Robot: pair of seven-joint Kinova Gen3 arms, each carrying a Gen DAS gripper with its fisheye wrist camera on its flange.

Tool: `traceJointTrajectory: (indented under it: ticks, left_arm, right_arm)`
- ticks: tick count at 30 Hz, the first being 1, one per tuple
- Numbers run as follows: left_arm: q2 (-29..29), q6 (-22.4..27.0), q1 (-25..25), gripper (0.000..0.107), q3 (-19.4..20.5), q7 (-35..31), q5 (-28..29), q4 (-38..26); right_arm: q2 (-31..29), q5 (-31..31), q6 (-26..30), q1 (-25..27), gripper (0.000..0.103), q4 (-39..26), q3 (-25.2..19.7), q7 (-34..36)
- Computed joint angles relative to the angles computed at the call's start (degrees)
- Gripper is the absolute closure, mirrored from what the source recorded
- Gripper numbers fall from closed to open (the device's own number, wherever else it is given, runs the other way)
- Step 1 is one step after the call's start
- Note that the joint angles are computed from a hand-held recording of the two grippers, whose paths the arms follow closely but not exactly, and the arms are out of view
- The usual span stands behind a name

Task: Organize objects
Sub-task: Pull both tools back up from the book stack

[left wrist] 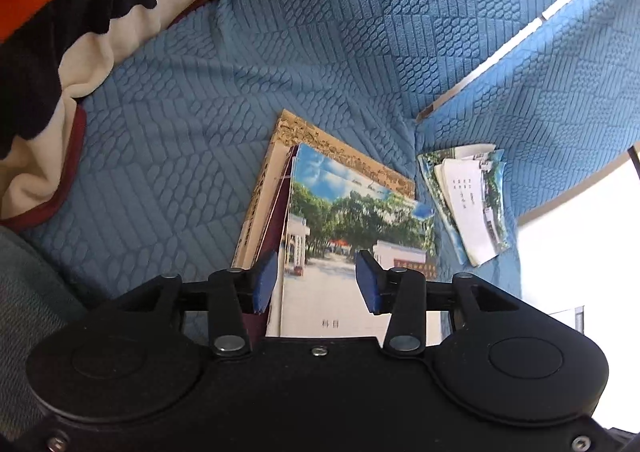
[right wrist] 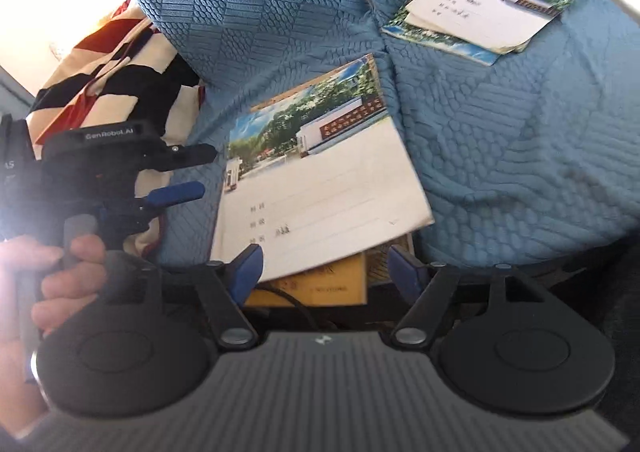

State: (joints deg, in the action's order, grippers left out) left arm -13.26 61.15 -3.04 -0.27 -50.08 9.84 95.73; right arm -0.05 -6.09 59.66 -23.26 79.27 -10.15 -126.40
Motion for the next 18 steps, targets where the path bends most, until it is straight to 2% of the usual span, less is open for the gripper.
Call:
traceJointTrajectory:
  ticks: [5, 11, 14, 15, 17, 18]
  left_arm:
    - [-0.5, 0.2, 0.9, 0.067, 1.3, 0.3, -1.4, 0.4]
    - [-0.5, 1.4, 1.4, 0.067, 3.7, 3.7, -4.7, 0.4]
    - [-0.5, 1.5, 1.9, 0.069, 3.5, 3.9, -4.8, 1.1]
    - [-0.7, 1.3, 2.0, 0.069, 3.5, 3.8, -4.9, 1.4]
    - [-0.8, 1.2, 2.2, 0.069, 3.4, 3.7, -5.0, 1.6]
    - [-0.9, 1.2, 2.3, 0.069, 3.4, 3.6, -5.1, 1.7]
  right_arm:
    - [-0.2, 3.4, 0.7, 0.4, 0.031, -0.1, 0.1, -1.3]
    - [2.4, 8.7, -1.6, -0.1, 0.034, -0.5, 0.3, 0.8]
    - [3.8, 9.0, -1.6, -0.4, 0.052, -0.7, 0.7, 1.1]
    - [4.3, 8.9, -0.8, -0.6, 0.062, -1.1, 0.7, 1.0]
    - [4.3, 9.1, -1.1, -1.1, 0.064, -0.7, 0.8, 0.1]
    - [4.1, 9.6, -1.6, -1.4, 0.069, -0.3, 0.8, -0.6]
